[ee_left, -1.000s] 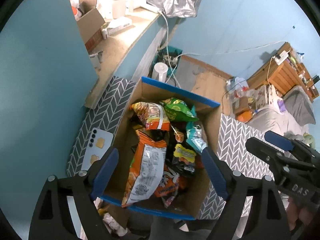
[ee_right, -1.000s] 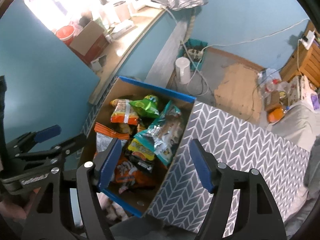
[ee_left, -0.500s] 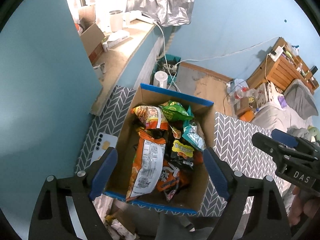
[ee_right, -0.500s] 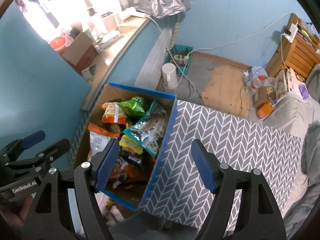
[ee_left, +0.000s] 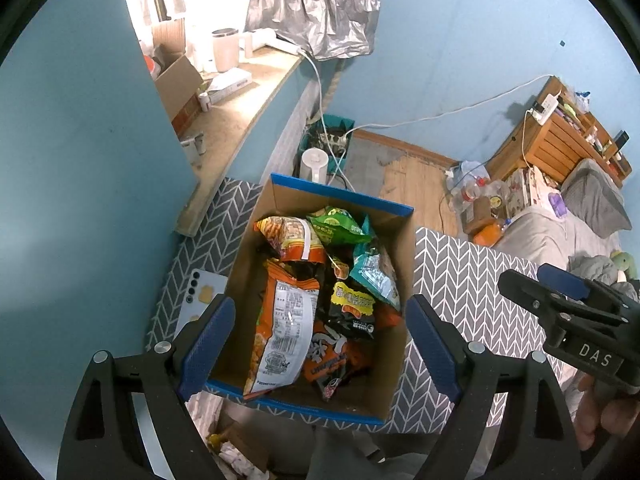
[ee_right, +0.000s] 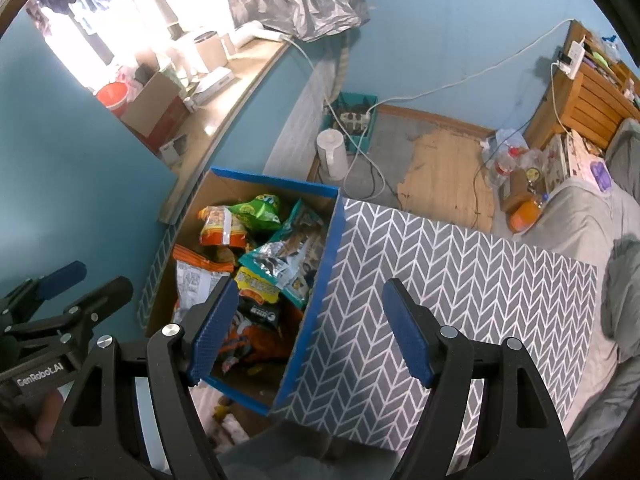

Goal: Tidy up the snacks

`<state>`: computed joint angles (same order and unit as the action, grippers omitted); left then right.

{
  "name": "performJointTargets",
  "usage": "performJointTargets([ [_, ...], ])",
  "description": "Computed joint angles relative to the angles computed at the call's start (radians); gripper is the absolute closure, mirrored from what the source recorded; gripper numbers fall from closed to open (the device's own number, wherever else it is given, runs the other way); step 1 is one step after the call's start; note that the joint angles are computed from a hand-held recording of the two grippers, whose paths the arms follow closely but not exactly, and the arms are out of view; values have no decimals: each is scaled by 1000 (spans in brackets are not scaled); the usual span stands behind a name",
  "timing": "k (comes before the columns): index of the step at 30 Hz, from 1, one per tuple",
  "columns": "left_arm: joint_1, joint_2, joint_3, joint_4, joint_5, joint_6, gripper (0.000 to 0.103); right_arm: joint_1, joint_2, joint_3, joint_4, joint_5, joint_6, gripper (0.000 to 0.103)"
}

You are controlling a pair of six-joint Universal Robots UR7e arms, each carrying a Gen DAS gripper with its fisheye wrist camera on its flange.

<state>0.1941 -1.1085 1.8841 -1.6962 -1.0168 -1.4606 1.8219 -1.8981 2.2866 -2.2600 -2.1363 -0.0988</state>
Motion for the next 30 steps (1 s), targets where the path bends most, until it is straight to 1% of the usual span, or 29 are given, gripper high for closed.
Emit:
performJointTargets([
  [13, 2, 19, -24, 16, -7, 2, 15, -14, -16, -5, 9, 5, -10, 28],
  [30, 9, 26, -28, -3, -5, 17, 15, -18, -15, -10, 11, 9, -13, 28],
])
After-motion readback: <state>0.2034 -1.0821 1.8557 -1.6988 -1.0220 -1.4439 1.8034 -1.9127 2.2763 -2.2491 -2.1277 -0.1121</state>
